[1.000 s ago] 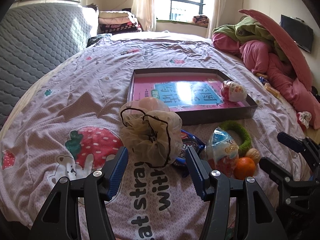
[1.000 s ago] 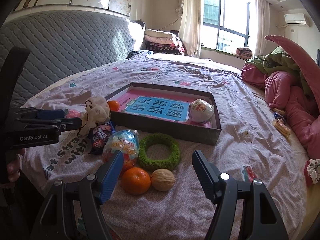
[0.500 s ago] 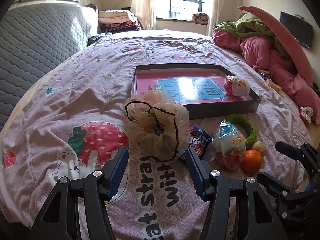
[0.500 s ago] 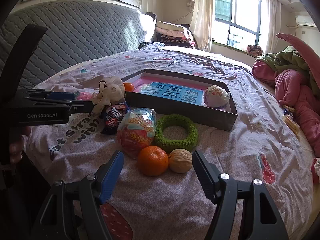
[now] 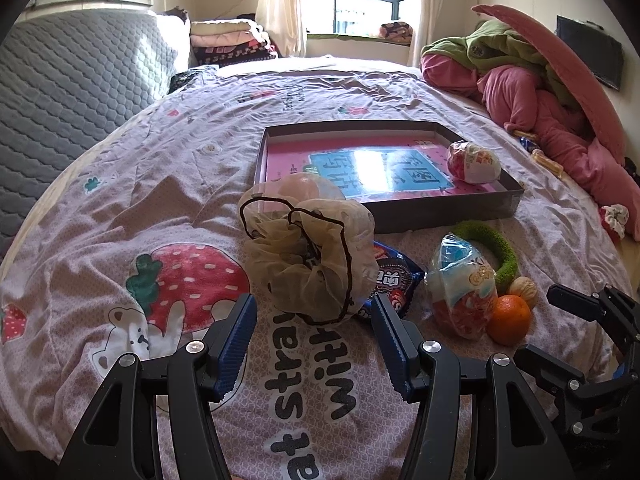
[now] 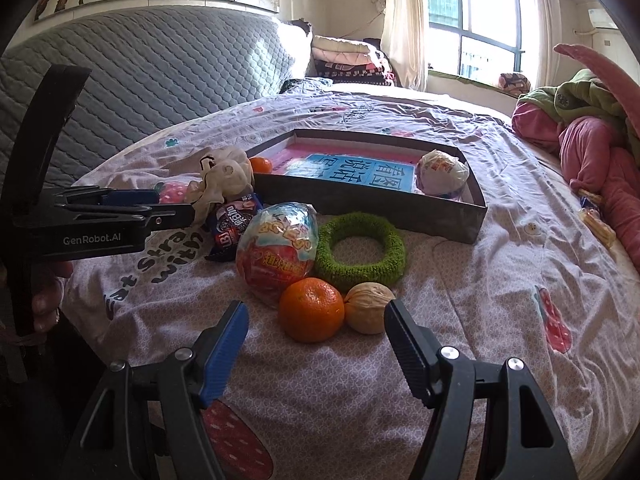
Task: Organize objects
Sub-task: 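Move the left tool to the white mesh bag while the right tool approaches the other orange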
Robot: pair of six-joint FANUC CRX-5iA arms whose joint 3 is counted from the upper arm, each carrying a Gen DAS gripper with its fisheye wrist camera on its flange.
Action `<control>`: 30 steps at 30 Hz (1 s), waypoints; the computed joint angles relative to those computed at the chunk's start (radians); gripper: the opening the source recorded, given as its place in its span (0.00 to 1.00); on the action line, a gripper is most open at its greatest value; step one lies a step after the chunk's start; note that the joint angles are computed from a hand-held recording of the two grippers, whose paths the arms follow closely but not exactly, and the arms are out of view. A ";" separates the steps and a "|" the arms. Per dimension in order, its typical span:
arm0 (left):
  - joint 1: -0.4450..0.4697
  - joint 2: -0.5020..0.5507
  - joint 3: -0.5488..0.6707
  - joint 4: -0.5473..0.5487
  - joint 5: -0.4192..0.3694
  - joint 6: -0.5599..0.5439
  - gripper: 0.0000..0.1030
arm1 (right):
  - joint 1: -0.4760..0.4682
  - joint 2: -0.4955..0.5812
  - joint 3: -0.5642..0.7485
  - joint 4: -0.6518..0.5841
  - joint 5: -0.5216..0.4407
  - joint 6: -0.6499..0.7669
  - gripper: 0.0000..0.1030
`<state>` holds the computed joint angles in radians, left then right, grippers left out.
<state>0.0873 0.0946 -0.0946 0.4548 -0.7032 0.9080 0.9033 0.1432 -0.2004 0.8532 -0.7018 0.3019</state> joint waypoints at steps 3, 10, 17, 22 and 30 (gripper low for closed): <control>0.000 0.008 0.011 -0.006 -0.003 0.017 0.59 | -0.006 -0.004 -0.004 -0.011 0.019 -0.004 0.67; -0.002 0.022 0.028 -0.029 0.001 0.045 0.59 | -0.008 0.003 0.004 -0.025 0.020 0.001 0.64; -0.007 0.030 0.039 -0.047 0.006 0.059 0.59 | -0.007 0.016 0.024 -0.059 0.028 0.039 0.60; -0.012 0.049 0.067 -0.089 -0.002 0.099 0.59 | -0.005 0.030 0.036 -0.062 0.026 0.056 0.58; -0.016 0.078 0.108 -0.120 -0.016 0.148 0.59 | -0.002 0.054 0.065 -0.059 0.003 0.067 0.57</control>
<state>0.0715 0.1727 0.0134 0.3349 -0.7195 1.0557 0.9009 0.1972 -0.1353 0.7938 -0.6983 0.3685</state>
